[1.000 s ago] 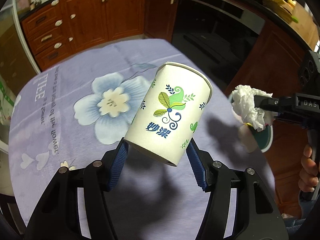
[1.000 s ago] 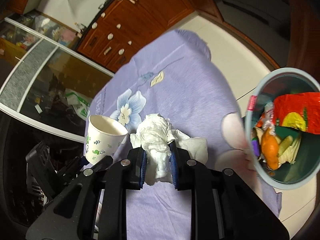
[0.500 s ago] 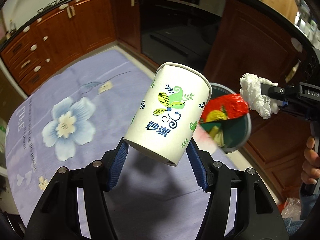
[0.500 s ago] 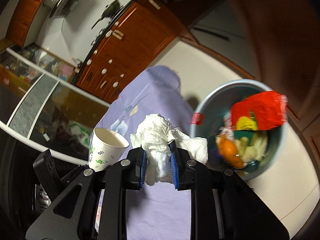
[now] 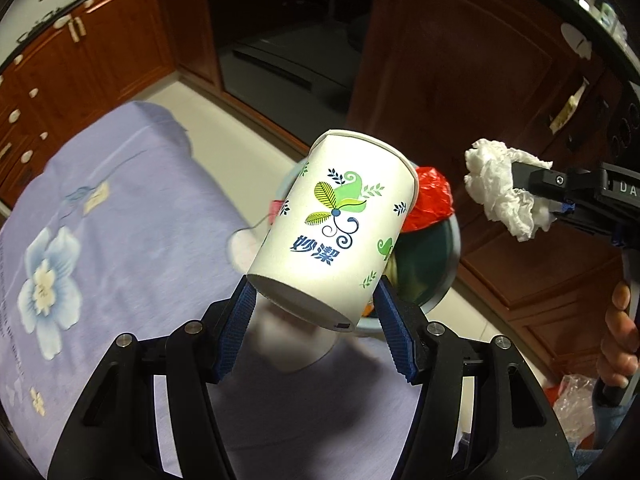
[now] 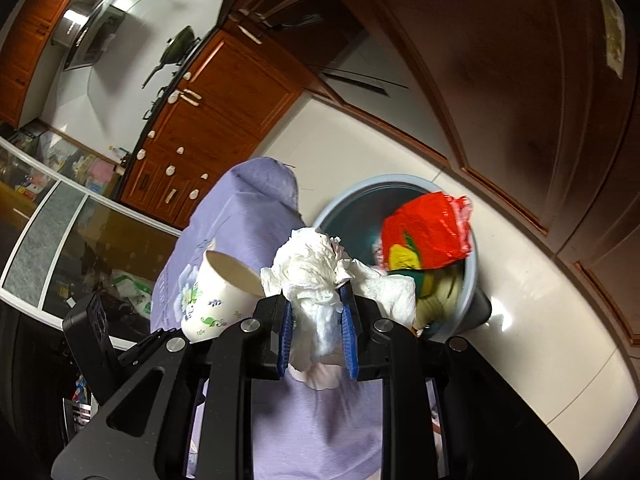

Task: Collect trash
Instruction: 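Carry the paper cup and tissue over the teal bin, then open both grippers to drop the cup and tissue into the bin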

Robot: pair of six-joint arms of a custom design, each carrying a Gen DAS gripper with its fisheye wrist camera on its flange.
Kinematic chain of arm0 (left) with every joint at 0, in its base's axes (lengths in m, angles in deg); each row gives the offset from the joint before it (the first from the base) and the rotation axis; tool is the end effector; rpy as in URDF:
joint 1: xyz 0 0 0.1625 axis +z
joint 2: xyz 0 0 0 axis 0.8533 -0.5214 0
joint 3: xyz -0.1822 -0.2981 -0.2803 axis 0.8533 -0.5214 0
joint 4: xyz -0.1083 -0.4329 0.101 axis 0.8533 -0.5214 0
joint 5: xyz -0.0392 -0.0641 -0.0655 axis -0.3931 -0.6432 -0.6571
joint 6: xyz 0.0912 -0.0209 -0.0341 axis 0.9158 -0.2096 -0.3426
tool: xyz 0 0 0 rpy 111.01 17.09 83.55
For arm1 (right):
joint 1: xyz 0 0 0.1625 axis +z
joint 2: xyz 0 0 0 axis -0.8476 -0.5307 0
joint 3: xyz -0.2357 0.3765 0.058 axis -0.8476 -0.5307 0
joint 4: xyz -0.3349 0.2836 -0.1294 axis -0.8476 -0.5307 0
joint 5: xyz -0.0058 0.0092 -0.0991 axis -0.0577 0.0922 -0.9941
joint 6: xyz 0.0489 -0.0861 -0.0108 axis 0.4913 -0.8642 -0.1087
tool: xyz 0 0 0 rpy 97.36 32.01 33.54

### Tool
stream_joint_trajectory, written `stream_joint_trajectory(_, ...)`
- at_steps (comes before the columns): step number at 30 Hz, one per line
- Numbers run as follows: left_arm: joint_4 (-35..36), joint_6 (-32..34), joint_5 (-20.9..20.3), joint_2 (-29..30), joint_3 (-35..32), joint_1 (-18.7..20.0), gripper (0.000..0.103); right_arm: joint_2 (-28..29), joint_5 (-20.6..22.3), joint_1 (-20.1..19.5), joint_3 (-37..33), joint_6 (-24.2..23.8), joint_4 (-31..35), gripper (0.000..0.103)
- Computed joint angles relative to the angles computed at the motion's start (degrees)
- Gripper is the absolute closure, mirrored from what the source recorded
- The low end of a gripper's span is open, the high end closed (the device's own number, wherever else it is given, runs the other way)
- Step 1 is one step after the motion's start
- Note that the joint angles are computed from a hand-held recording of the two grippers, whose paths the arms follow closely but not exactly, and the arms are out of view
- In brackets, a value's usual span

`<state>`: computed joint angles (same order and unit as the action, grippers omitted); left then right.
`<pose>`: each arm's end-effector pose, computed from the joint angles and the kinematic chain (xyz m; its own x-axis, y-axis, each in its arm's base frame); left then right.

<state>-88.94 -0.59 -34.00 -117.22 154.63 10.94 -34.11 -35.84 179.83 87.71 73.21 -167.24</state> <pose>-0.0410 -0.6283 0.3553 -0.6038 0.6152 -0.5068 0.6906 0.7213 0.0528 0.3873 -0.4740 0.0239 -0.9438 0.3292 0.0305 0.2186 0.6906 -0.6894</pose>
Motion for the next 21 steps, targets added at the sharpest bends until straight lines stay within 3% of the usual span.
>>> stream_joint_trajectory(8,1.1,-0.6,-0.4,3.7,-0.3,-0.6,0.04,-1.3,-1.5,-1.1,0.6,1.2,2.4,0.083)
stream_joint_trajectory(12,1.1,-0.4,0.4,4.2,0.2,-0.6,0.028,-0.9,-1.0,-1.8,-0.4,1.6,4.2,0.083)
stream_joint_trajectory(21,1.7,-2.0,0.7,3.6,-1.7,1.1,0.023,1.0,0.9,-2.9,-3.0,0.4,6.0,0.083)
